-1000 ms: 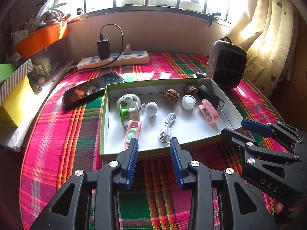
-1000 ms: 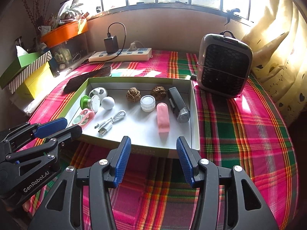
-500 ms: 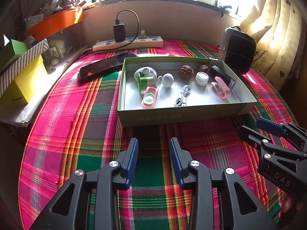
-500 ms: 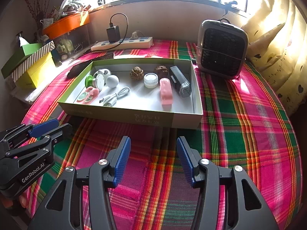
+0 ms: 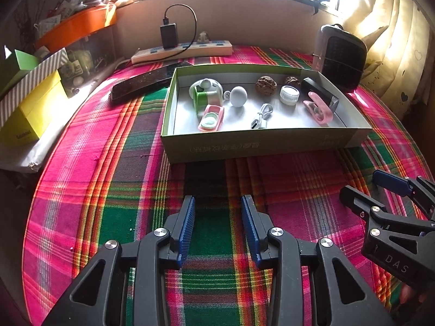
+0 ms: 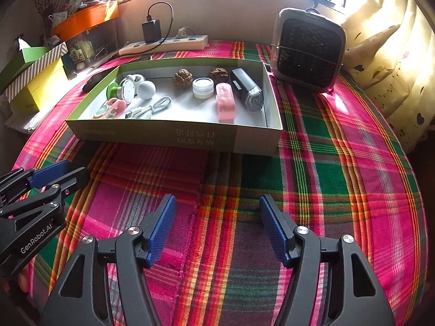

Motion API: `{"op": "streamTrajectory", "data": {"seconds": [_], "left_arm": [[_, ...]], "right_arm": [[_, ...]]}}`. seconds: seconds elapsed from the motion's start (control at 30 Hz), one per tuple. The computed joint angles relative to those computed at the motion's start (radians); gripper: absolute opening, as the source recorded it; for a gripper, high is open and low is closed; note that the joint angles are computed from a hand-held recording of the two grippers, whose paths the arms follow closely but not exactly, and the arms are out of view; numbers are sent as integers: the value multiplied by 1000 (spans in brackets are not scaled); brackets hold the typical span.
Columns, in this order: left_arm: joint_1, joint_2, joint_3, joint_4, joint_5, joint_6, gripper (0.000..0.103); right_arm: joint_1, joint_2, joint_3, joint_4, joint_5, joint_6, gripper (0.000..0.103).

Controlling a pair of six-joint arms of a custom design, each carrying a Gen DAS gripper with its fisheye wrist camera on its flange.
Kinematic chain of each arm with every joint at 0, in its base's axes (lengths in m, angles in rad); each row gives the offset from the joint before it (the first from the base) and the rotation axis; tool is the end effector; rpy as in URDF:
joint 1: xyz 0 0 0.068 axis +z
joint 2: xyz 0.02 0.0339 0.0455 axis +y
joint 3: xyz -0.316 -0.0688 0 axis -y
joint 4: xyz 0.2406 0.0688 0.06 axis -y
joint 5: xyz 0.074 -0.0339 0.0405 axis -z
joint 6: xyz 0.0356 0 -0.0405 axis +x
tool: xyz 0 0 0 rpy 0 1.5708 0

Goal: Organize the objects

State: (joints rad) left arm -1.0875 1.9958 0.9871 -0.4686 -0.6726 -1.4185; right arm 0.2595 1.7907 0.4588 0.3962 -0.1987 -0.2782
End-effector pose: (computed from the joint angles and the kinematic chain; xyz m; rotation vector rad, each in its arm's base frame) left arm 0.1771 -0.2897 0.1284 -0.4468 2.4296 0.1600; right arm 0.2580 0.0758 0.1147 -0.7415 2.3836 0.2410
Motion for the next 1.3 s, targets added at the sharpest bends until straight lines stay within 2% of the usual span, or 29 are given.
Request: {"op": "streamTrajectory", "data": {"seconds": [0.37, 1.3], "left_arm": [[14, 13, 13, 13, -11, 13, 46], [13, 13, 12, 10, -10, 14, 48]], "right_arm": [[-14, 22, 28, -16, 9, 13, 82], [-17, 23, 30, -19, 7, 10, 83]]}}
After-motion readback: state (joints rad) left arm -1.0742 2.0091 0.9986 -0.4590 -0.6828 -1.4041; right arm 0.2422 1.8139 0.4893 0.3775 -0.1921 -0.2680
